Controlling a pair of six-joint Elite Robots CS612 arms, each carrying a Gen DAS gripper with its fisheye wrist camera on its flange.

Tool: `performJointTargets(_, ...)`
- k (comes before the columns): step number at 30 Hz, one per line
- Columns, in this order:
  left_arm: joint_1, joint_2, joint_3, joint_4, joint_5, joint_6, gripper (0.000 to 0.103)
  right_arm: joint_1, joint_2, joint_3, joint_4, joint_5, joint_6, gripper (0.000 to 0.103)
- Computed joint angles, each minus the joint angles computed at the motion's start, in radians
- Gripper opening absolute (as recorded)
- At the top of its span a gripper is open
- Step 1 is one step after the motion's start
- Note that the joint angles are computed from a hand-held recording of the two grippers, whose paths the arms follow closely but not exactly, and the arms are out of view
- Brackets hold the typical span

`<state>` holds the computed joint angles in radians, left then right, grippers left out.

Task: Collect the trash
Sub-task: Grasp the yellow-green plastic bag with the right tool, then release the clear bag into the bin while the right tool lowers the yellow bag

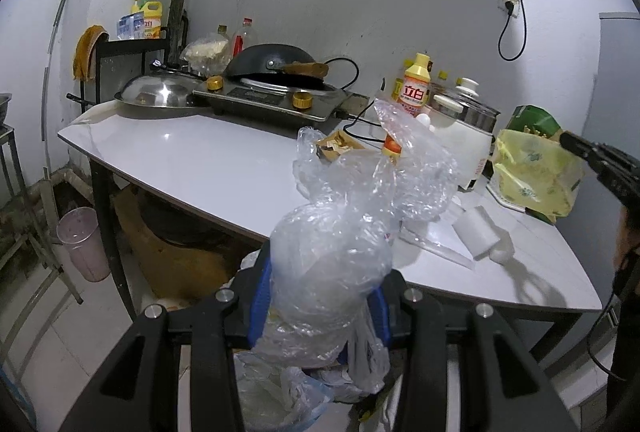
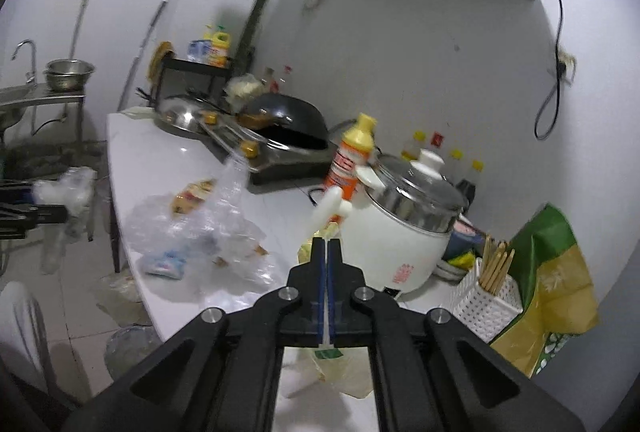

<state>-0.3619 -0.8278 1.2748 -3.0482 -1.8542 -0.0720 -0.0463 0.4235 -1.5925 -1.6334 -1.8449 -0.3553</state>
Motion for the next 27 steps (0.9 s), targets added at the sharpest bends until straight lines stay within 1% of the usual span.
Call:
performJointTargets(3,0.008,-0.013,0.028,-0.018,-0.015,0.002,0.042,0.019,0.003,-0.027,0.022,0.023,0.002,0.000)
performJointTargets(5,0.013,-0.020,0.044,-0.022,-0.022,0.006,0.042,0.029,0.005,-0.043,0.044,0.066,0.030,0.000)
performJointTargets(8,0.022,-0.030,0.072,-0.032,-0.030,0.013,0.042,0.052,0.015,-0.058,0.064,0.096,0.049,0.000)
performJointTargets(14,0.043,-0.029,0.110,-0.031,-0.026,-0.012,0.042,0.093,0.038,-0.060,0.089,0.165,0.070,0.000)
performJointTargets(18,0.054,-0.008,0.108,0.017,-0.025,-0.040,0.042,0.111,0.051,-0.038,0.128,0.223,0.080,0.000)
performJointTargets(21,0.062,0.021,0.088,0.072,-0.039,-0.075,0.042,0.118,0.064,-0.014,0.158,0.259,0.075,0.000)
performJointTargets(24,0.062,0.052,0.060,0.121,-0.033,-0.082,0.042,0.121,0.080,0.015,0.175,0.295,0.067,0.000)
performJointTargets(27,0.060,0.087,0.026,0.162,-0.034,-0.097,0.043,0.117,0.092,0.044,0.195,0.332,0.074,0.000)
